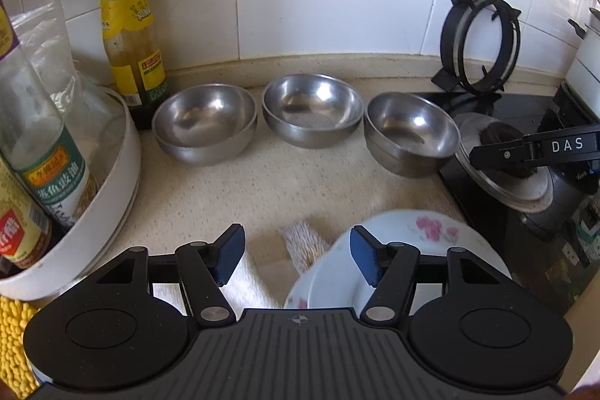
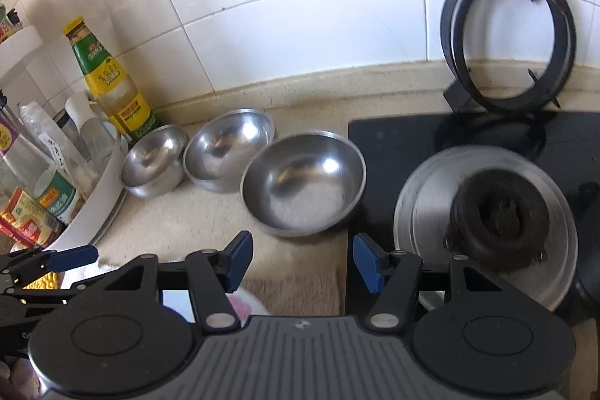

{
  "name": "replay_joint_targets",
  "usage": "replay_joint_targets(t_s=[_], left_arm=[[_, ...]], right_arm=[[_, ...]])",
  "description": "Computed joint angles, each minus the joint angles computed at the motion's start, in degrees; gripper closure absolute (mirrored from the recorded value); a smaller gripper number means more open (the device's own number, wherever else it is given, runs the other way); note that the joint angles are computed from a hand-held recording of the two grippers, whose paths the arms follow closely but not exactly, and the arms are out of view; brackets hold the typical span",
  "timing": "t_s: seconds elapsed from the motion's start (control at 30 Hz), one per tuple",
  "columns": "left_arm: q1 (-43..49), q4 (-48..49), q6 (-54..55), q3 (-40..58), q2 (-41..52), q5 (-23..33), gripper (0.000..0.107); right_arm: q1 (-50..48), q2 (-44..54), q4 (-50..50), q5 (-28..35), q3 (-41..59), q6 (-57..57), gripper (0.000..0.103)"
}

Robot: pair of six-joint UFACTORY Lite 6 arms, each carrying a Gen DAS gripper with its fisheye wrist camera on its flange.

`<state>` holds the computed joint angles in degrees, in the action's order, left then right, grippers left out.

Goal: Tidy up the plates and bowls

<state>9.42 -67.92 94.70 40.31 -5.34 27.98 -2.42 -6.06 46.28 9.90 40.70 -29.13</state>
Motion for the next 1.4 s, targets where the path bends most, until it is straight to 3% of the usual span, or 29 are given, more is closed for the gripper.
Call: replay_joint_targets(t_s=[0.17,0.37,0.5,0.67,0.8,1.03,1.1,1.27,1.4], left_arm=[[-2.5,0.8,-4.7,6.9,5.4,0.6,0.036],[-5.7,3.1,-11.9,16.3,14.2,-2.2,0.039],[-7.0,7.1,-18.7,22.8,20.5,-3.2,0.042],[-8.0,10.0,-26.3,31.0,27.8,-2.1,0.044],[-9.2,12.5,-31.6,36.6,32.9,-1.6,0.046],[-11.0,13.7,-37.1,44.0,39.8,0.0,0.046],[-11.7,14.8,-38.6,46.0,41.7,0.0,0.051],[-12.9,16.9,-39.9,47.1,43.4,-1.4,0.059],[-14.2,17.1,-37.8,44.3,41.6,-5.7,0.06]], right_arm=[[-3.8,6.7,10.5,4.1,6.8,-11.6,0.037],[-2.8,18.5,8.8,7.3,21.6,-14.3,0.037],[-0.4,31.6,-2.8,10.2,38.6,-6.8,0.037],[0.9,50.7,-14.9,18.6,63.2,2.2,0.037],[1.4,61.2,-19.4,24.4,77.8,6.1,0.037],[0.6,70.1,-19.9,30.5,88.7,6.5,0.044],[0.7,70.8,-19.8,30.9,89.3,6.4,0.045],[1.3,73.7,-21.6,32.6,93.5,8.3,0.045],[1.6,72.5,-21.3,32.3,91.1,8.0,0.044]])
